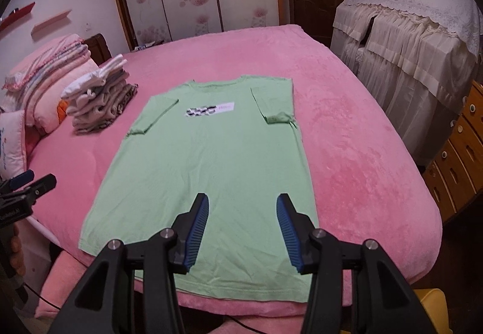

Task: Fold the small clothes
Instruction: 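Open the right tool and withdraw from the folded shirt, then lower both tools to the shirt hem and close on it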

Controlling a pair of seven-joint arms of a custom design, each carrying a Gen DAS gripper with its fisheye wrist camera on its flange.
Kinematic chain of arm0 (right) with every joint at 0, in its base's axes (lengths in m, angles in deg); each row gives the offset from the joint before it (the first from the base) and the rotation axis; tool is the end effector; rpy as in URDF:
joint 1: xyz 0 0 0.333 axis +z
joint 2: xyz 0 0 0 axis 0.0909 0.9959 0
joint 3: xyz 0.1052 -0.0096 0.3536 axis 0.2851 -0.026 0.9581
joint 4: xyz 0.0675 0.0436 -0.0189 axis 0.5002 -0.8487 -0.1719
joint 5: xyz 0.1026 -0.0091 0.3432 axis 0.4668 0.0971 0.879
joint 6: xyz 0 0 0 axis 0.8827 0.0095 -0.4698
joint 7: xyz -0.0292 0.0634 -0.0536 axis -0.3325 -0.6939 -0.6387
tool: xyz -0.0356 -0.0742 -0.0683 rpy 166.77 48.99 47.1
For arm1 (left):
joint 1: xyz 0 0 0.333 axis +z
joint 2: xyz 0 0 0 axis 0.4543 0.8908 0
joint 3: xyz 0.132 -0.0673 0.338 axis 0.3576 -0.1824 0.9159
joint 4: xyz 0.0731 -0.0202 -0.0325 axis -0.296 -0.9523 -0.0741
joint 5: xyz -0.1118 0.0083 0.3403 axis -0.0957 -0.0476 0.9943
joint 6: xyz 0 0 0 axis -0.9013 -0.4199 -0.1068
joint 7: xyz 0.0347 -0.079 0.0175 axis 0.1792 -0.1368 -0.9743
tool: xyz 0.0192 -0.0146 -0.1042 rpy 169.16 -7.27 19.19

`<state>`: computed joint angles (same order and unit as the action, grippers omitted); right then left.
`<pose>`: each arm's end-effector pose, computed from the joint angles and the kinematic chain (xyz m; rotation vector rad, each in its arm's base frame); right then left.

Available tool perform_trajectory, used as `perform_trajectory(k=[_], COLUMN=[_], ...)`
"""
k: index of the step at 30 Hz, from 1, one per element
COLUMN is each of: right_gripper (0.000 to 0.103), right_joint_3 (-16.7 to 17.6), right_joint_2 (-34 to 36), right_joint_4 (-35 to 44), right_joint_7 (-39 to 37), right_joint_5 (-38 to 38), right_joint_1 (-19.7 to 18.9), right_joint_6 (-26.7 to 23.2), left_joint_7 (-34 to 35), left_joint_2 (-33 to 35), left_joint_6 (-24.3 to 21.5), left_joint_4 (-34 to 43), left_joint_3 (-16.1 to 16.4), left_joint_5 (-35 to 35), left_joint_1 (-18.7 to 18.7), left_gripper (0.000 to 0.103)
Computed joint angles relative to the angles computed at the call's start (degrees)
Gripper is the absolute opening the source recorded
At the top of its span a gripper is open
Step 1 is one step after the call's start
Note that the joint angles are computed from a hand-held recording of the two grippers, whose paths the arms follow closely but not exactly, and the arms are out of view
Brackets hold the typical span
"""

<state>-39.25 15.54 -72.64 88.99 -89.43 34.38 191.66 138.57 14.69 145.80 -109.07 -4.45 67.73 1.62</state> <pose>0.6536 0.3562 0.4686 -1.8379 1.7508 -0.6194 0.7147 -0.2903 0.4385 -1.7833 1.8583 -0.7116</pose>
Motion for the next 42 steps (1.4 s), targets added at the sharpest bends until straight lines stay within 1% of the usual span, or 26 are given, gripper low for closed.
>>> perform_trajectory(k=[1,4,6,10,12,14,16,19,22,25,27,29,32,36,39,42], right_gripper=[0.047,0.047,0.047,0.047,0.047,0.047,0.047,0.047,0.047,0.047,0.047,0.047,0.047,0.047,0.047,0.047], right_joint_3=[0.0,0.1,0.0,0.3,0.2,0.3,0.2,0.2,0.9,1.3,1.4,1.8,2.8,3.5,4.0,4.8], right_joint_2=[0.1,0.3,0.4,0.3,0.3,0.4,0.7,0.9,1.2,0.9,0.6,0.3,-0.5,-1.0,-0.8,-0.1], right_joint_4=[-0.5,-2.2,-3.4,-6.1,-7.6,-8.5,-8.8,-9.5,-10.0,-11.2,-12.3,-13.2,-15.7,-17.6,-18.4,-18.7], right_joint_7=[0.0,0.0,0.4,1.3,2.0,2.0,1.8,1.7,0.9,0.1,-0.4,-1.1,-2.8,-4.9,-5.9,-7.1], right_joint_5=[0.1,0.4,0.7,1.7,1.7,1.8,1.8,1.9,3.1,3.9,4.3,4.9,6.6,8.7,10.3,12.3], right_joint_1=[0.0,-0.3,-0.6,-1.8,-2.1,-2.5,-2.7,-3.1,-4.1,-4.7,-5.2,-5.7,-7.1,-8.2,-8.9,-9.8], right_joint_6=[-0.2,-1.2,-2.1,-2.1,-1.4,-1.0,-1.3,-1.3,-1.5,-0.7,0.1,0.9,2.9,4.0,4.9,5.8], left_joint_7=[0.8,2.2,2.9,3.7,4.4,5.3,5.4,6.2,7.8,10.1,12.2,14.5,17.6,21.3,23.8,25.7], left_joint_2=[0.2,0.8,1.2,2.3,3.3,4.3,5.2,6.4,7.0,7.1,7.4,7.4,7.2,6.9,6.4,5.7], left_joint_6=[-0.1,0.6,0.7,1.1,0.4,-0.9,-2.5,-3.4,-3.2,-2.3,-2.4,-1.8,0.4,1.7,2.1,2.2], left_joint_4=[-0.3,-1.8,-2.7,-4.3,-4.2,-3.9,-3.4,-3.2,-3.9,-5.3,-5.7,-6.4,-8.0,-9.3,-10.6,-12.0], left_joint_3=[-1.0,-2.4,-2.8,-2.0,-1.8,-2.3,-2.4,-3.6,-5.9,-8.2,-10.0,-11.2,-12.3,-13.6,-14.2,-14.3], left_joint_5=[-0.8,-3.1,-4.6,-5.9,-6.4,-7.5,-8.5,-10.4,-13.6,-17.3,-20.0,-22.0,-24.6,-27.7,-29.3,-30.4], left_joint_1=[0.9,2.8,3.6,3.9,4.0,4.7,5.0,6.4,8.8,11.1,12.8,13.9,14.9,16.1,16.6,16.7], left_gripper=[0.102,0.102,0.102,0.102,0.102,0.102,0.102,0.102,0.102,0.099,0.095,0.091,0.087,0.084,0.081,0.075])
